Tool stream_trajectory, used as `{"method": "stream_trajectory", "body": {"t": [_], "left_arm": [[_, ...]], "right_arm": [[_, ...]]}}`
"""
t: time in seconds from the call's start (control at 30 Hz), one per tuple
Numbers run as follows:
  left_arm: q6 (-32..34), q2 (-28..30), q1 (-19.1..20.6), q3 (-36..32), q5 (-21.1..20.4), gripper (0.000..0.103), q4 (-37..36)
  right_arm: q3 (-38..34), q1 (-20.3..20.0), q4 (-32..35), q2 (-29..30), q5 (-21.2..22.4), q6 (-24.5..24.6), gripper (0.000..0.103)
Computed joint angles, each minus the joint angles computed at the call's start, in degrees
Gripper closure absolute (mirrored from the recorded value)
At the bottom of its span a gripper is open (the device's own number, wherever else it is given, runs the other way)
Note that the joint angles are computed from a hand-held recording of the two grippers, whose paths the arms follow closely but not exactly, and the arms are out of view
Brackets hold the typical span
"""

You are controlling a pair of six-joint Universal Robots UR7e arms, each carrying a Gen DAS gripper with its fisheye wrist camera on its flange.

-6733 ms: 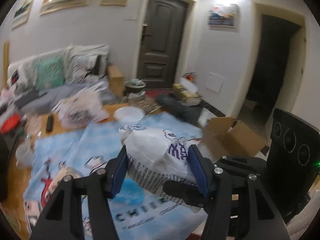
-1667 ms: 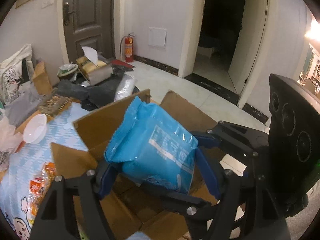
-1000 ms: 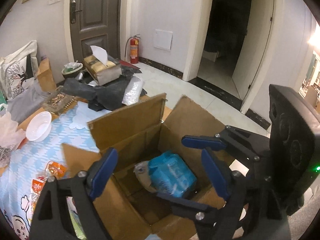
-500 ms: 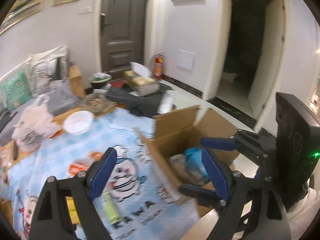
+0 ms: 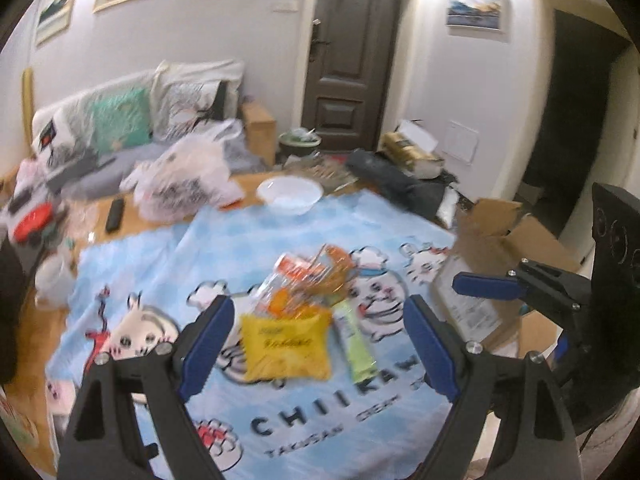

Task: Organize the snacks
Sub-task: 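Grasp the yellow cracker pack with the left tool while the right tool grasps the green stick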

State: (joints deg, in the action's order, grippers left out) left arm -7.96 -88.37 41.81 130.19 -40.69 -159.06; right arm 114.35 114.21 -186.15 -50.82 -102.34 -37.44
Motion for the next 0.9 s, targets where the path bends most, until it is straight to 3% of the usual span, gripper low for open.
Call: {"method": "stream_trajectory", "body": {"t": [0.23, 0.47, 0.53, 0.67, 0.8, 0.9], "left_arm": [[-0.01, 1.33, 7.97, 1.01, -4.56, 0.019, -3.0], [1.08, 7.5, 14.33, -1.6, -9.89, 0.019, -4.67], [1.54, 8.81, 15.28, -2.45, -10.67, 0.019, -4.74], [1.96, 11.2, 16.91, -4.16, -11.95, 0.019, -4.54], [2.1, 12.72, 17.5, -5.26, -12.33, 0.019, -4.26], [2.05, 13.26, 17.44, -5.55, -12.4, 0.019, -4.22]], "right_arm": [[-5.93, -1.45, 6.01, 7.36, -2.79, 1.75, 0.025], [-10.83, -4.95, 5.63, 14.36, -9.14, 5.55, 0.026], [-12.18, -5.83, 6.15, 15.84, -10.13, 6.19, 0.036], [-14.32, -6.98, 5.27, 18.16, -11.58, 5.87, 0.045], [-14.56, -7.39, 3.11, 18.71, -12.05, 3.17, 0.07], [-13.49, -7.41, 2.62, 18.02, -11.97, 3.09, 0.072]]}}
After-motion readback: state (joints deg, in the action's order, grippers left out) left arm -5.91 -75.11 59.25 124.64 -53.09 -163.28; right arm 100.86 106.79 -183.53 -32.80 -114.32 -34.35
